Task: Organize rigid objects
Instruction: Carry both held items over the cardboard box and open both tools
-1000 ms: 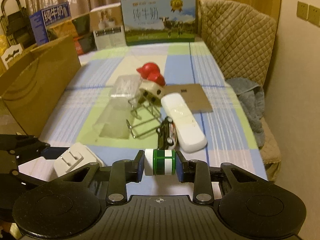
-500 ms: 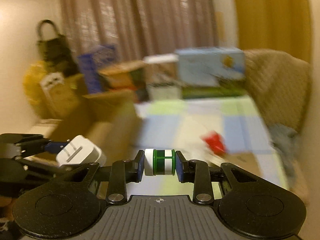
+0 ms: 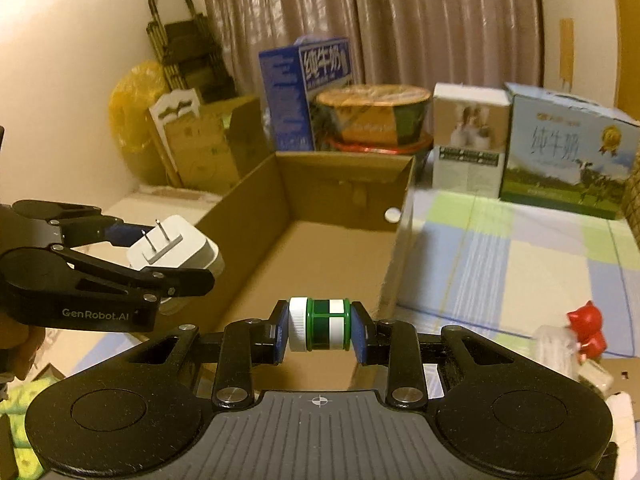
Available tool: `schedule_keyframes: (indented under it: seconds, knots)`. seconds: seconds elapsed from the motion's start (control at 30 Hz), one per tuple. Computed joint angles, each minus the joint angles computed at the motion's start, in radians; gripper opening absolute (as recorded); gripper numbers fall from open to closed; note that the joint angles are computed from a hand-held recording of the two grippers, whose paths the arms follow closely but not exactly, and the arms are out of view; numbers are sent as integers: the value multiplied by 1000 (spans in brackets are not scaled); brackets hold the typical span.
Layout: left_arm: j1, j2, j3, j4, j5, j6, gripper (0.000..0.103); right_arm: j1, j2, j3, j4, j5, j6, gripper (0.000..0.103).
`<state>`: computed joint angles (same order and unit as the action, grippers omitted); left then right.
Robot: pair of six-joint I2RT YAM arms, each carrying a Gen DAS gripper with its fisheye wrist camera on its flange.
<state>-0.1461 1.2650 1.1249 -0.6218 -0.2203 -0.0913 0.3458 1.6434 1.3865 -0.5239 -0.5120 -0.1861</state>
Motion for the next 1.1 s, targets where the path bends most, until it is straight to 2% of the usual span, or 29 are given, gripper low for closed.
schedule_keyframes:
  seconds: [0.23, 0.5, 0.57, 0.6, 0.67, 0.7, 0.73, 0.97, 1.1]
  knots:
    - [17, -11, -69, 52, 17, -22, 60, 22, 30, -14, 19, 32, -20, 29]
    - [15, -4, -84, 65, 27, -29, 61, 35, 46, -9, 21, 51, -23, 29]
    - [10, -9, -87, 67, 17, -36, 68, 36, 46, -15, 37, 49, -23, 29]
    - [8, -14, -88, 70, 8, -38, 69, 34, 46, -19, 45, 42, -21, 30]
    - [8, -29, -91, 70, 6, -46, 69, 34, 46, -22, 55, 43, -20, 39]
    - [9, -35, -90, 68, 3, -49, 69, 32, 37, -28, 62, 38, -17, 50]
    - [8, -44, -88, 64, -5, -50, 69, 29, 32, -35, 72, 33, -13, 53]
    - [-9, -85, -42, 8, -53, -71, 72, -24, -37, -43, 80, -7, 26, 55]
    - [-70, -100, -10, -31, -98, -113, 74, -111, -107, -67, 71, -76, 62, 57]
